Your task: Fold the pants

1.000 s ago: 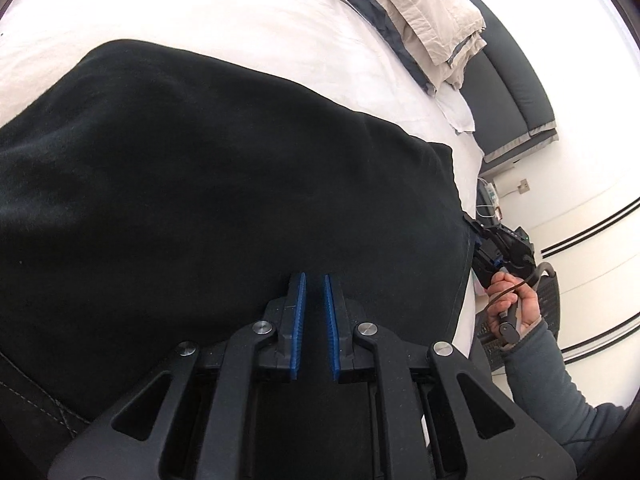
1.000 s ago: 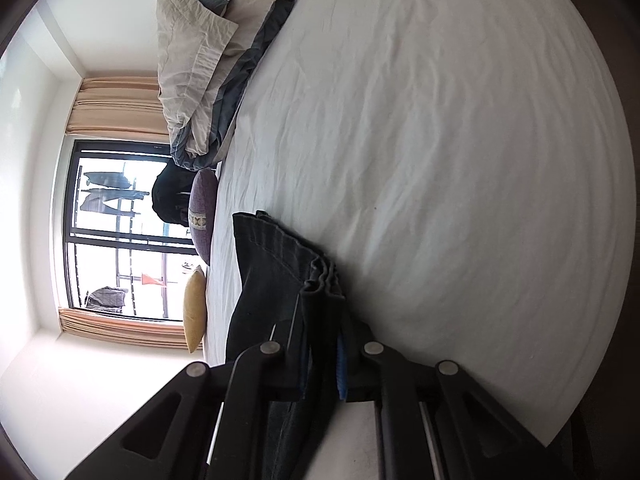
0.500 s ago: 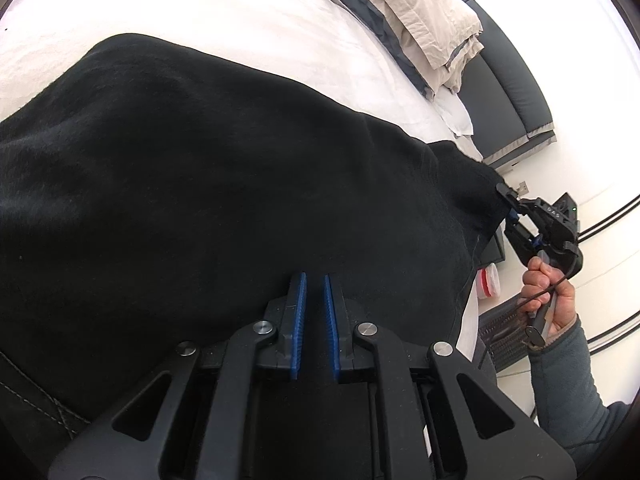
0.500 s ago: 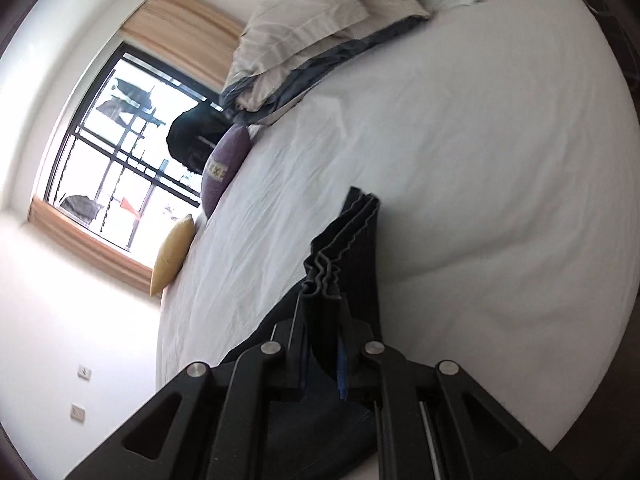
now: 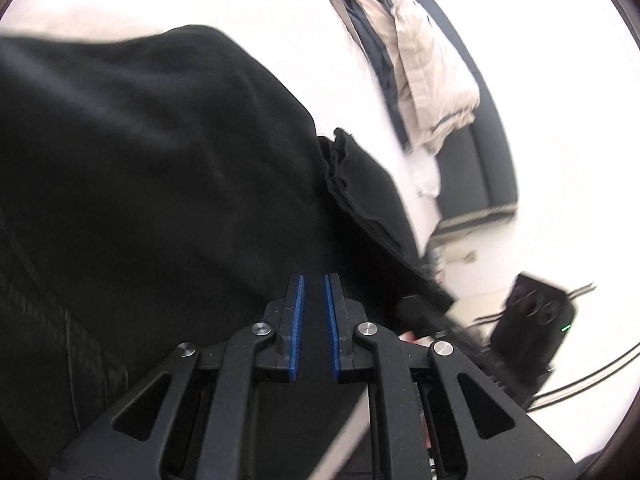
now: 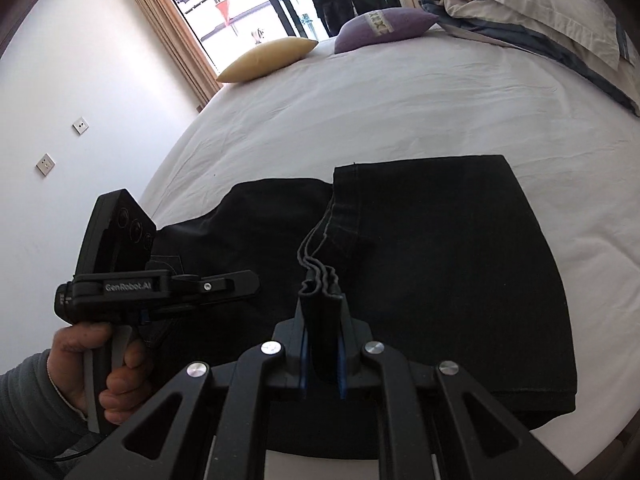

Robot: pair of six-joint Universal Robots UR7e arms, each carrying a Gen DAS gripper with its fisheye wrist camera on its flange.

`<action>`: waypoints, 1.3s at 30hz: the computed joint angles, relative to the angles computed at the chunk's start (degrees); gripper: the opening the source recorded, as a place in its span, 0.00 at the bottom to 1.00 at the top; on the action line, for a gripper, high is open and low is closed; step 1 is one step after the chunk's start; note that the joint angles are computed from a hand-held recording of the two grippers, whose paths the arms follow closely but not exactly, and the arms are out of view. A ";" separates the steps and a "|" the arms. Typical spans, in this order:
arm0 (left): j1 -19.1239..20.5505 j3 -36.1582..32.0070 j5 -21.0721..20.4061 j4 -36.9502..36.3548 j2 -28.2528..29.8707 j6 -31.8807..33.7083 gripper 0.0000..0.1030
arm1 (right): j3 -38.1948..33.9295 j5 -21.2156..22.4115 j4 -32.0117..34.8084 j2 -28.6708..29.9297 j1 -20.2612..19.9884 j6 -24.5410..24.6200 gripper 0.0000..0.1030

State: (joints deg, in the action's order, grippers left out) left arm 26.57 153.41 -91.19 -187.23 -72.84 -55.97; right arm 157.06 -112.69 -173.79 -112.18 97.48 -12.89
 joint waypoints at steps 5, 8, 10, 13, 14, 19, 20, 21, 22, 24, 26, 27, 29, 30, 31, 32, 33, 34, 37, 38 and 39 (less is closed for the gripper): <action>1.00 2.53 -3.81 -13.06 3.07 -5.99 0.10 | -0.33 -9.62 -2.80 5.55 9.60 1.31 0.11; 2.44 3.23 -5.65 -19.44 5.09 -8.92 0.10 | -1.41 -15.77 -3.66 11.00 16.94 1.38 0.11; 2.93 3.36 -5.89 -19.72 4.06 -9.07 0.13 | -1.96 -18.37 -3.68 14.79 21.25 2.80 0.11; 3.14 4.43 -5.26 -17.82 0.20 -9.57 0.45 | -2.30 -20.19 -4.93 19.66 24.59 3.62 0.11; 2.92 5.23 -4.37 -17.90 -1.33 -10.08 0.71 | -2.36 -20.05 -5.23 20.88 24.92 3.92 0.11; 4.85 5.17 -4.04 -7.76 -10.84 -7.31 0.76 | -2.57 -19.62 -6.90 25.18 26.79 4.41 0.11; 4.83 4.63 -3.59 -4.10 -12.45 -7.01 0.75 | -2.85 -19.82 -6.96 26.11 27.19 4.58 0.11; 5.15 4.09 -3.50 -2.09 -13.06 -6.54 0.75 | -2.99 -20.08 -7.13 26.81 27.67 4.69 0.11; 5.60 3.99 -3.82 0.01 -14.32 -5.89 0.75 | -3.11 -20.19 -7.32 27.15 27.86 4.54 0.11; 6.09 2.29 -3.89 4.41 -14.51 -4.74 0.69 | -3.21 -20.39 -7.39 27.50 28.42 4.81 0.11; 6.45 1.87 -4.48 6.66 -14.58 -3.92 0.51 | -3.24 -20.73 -7.61 27.77 29.17 5.02 0.11; 6.55 1.85 -4.46 7.32 -14.36 -3.67 0.44 | -3.29 -21.04 -7.68 28.00 29.52 5.06 0.11; 6.92 1.86 -4.31 10.08 -15.55 -3.08 0.19 | -3.35 -21.50 -7.70 28.50 29.96 5.17 0.11; 7.30 1.86 -4.20 11.48 -16.27 -2.65 0.16 | -3.34 -21.64 -7.56 28.77 30.31 5.72 0.11; 7.62 1.67 -4.29 12.67 -16.73 -1.99 0.12 | -3.20 -21.82 -7.12 28.89 30.96 6.73 0.11; 7.84 1.33 -4.26 14.34 -17.43 -1.13 0.11 | -3.20 -21.62 -7.00 28.49 30.54 6.30 0.11; 8.07 1.16 -4.19 15.78 -18.07 -0.36 0.11 | -3.22 -21.65 -7.07 28.67 30.71 6.38 0.11; 8.14 0.74 -3.99 17.58 -18.75 0.48 0.10 | -3.31 -21.59 -7.13 28.74 30.56 6.00 0.11; 7.75 -0.74 -2.71 23.95 -21.47 3.18 0.10 | -3.63 -21.90 -7.40 29.92 31.06 5.61 0.11; 7.45 -1.30 -2.06 26.29 -22.27 3.99 0.10 | -3.77 -22.02 -7.45 30.45 31.15 5.50 0.11; 7.27 -1.73 -1.48 28.35 -23.11 4.62 0.10 | -3.91 -22.10 -7.33 31.07 31.19 5.58 0.11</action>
